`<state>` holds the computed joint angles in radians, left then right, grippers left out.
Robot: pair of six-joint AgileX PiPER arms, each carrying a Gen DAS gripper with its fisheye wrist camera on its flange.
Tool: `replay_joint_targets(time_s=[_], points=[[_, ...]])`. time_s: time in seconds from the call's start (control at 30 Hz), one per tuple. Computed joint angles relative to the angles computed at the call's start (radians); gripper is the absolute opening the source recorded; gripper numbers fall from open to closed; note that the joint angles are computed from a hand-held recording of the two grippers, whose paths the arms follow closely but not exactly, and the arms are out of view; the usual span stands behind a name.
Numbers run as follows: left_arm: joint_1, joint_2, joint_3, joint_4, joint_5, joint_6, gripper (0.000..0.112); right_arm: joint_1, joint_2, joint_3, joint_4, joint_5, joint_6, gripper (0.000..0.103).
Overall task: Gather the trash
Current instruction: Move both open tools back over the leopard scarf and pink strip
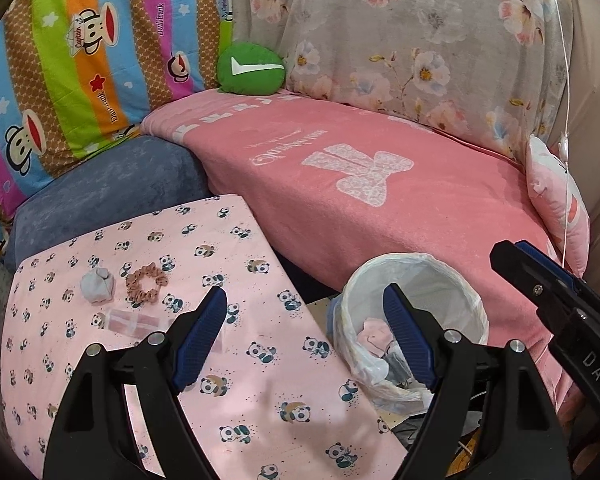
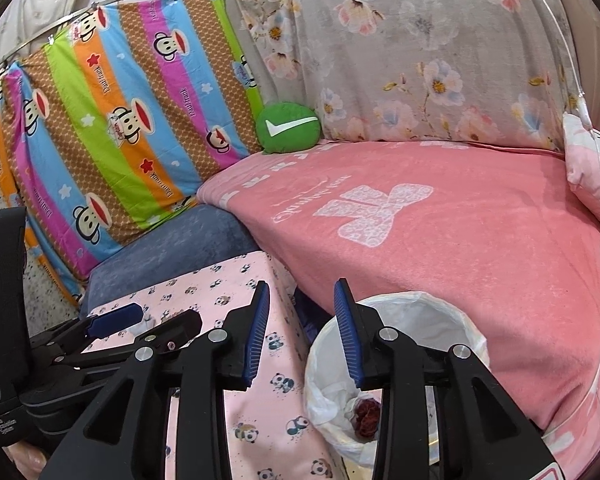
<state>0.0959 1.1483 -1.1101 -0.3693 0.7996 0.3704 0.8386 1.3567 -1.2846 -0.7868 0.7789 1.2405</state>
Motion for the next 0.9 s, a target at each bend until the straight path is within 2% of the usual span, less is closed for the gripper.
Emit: replay_joint_targets(time_s=[0.53, 0.9], points=[[0.295, 0.064, 0.051, -0.189, 0.065, 0.236, 0.078, 0.099, 0.190, -0.131, 0.036, 0.000, 0.006, 0.036], [0.384, 0.189, 0.100, -0.187, 0.029, 0.272, 0.079, 0.112, 0.315, -0.203, 0.095, -0.024, -0.008, 0.036]])
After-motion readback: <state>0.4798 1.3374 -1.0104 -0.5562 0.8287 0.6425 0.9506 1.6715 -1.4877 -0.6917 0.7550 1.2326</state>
